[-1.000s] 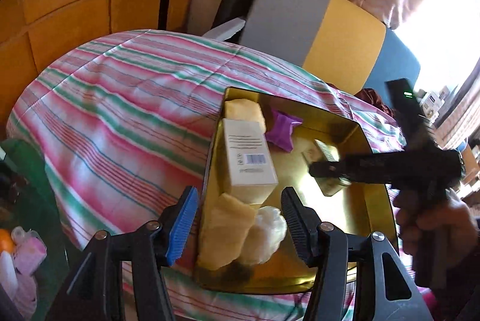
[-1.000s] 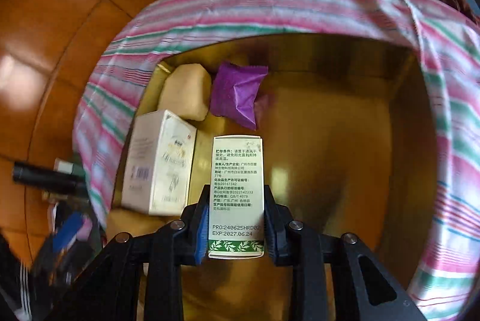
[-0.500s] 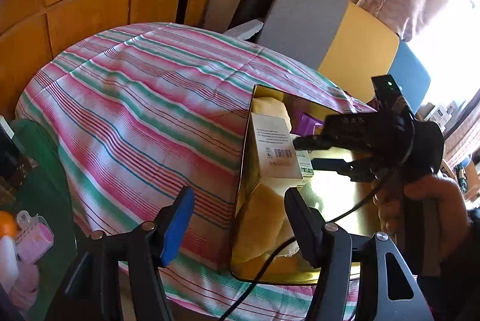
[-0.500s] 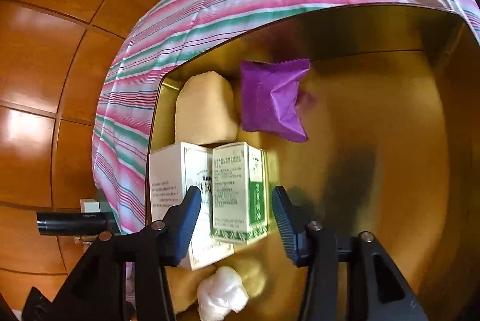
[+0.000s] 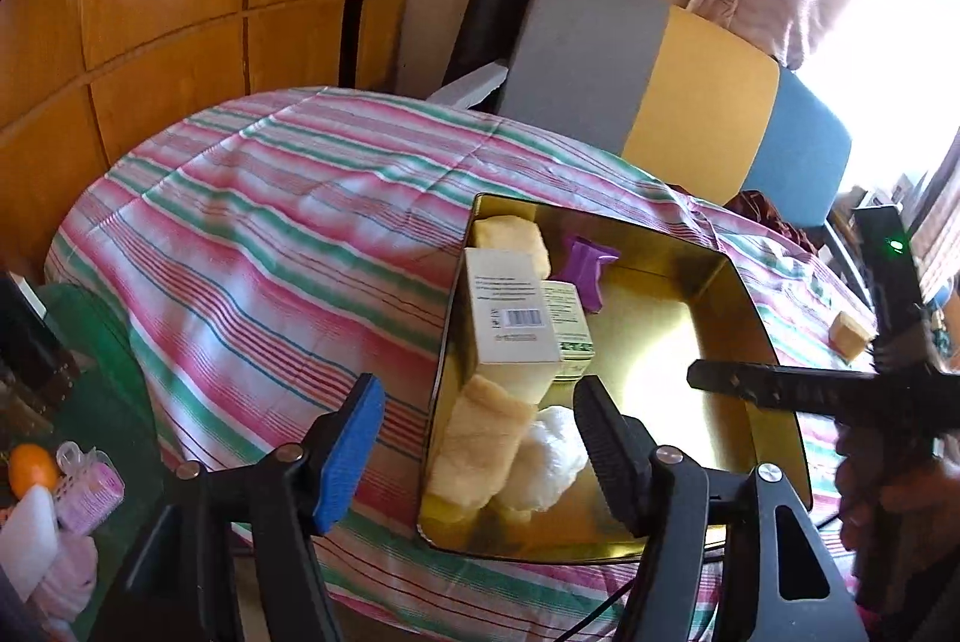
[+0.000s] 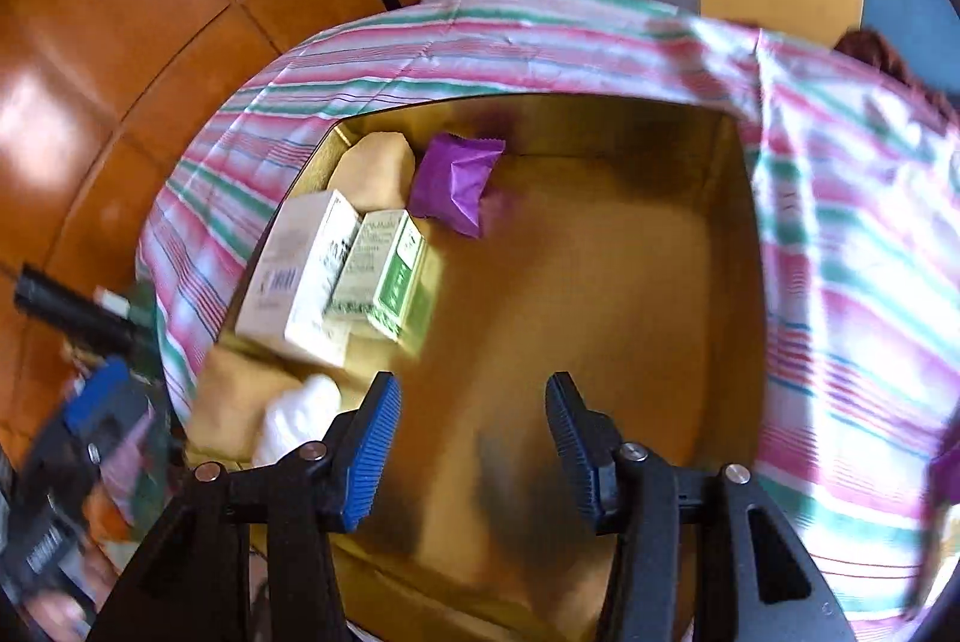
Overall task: Organize objects
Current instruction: 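Reach the left tool to the brown sponge and grasp it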
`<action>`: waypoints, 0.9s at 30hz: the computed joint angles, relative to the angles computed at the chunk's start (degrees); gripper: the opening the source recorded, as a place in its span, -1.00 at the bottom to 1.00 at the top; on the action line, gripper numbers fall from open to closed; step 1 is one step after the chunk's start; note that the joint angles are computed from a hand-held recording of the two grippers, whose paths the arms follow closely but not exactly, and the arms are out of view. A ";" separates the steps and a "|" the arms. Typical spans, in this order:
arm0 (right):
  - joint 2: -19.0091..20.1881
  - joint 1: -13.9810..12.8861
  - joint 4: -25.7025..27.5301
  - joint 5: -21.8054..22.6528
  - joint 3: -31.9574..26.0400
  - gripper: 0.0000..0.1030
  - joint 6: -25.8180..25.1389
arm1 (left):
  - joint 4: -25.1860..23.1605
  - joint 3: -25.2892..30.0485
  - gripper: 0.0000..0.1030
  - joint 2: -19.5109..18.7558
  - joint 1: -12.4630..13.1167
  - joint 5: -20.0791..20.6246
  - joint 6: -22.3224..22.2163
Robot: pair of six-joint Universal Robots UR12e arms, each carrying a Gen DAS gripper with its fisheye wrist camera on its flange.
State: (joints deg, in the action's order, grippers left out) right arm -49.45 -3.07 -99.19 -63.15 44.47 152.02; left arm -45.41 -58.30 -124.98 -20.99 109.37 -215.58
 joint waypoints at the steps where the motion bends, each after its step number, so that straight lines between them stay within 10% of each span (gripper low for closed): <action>1: -1.00 -0.31 -1.73 0.07 1.70 0.01 -1.32 | -0.14 0.44 0.31 -0.23 -0.22 0.38 0.59; 12: -5.73 -2.44 -13.39 -0.15 9.91 0.25 -4.41 | -1.97 5.45 0.31 -2.82 -1.90 2.30 5.76; 27: -3.92 -9.08 -18.11 -4.95 7.10 0.25 7.13 | -6.51 17.18 0.32 -9.23 -3.37 -0.33 13.24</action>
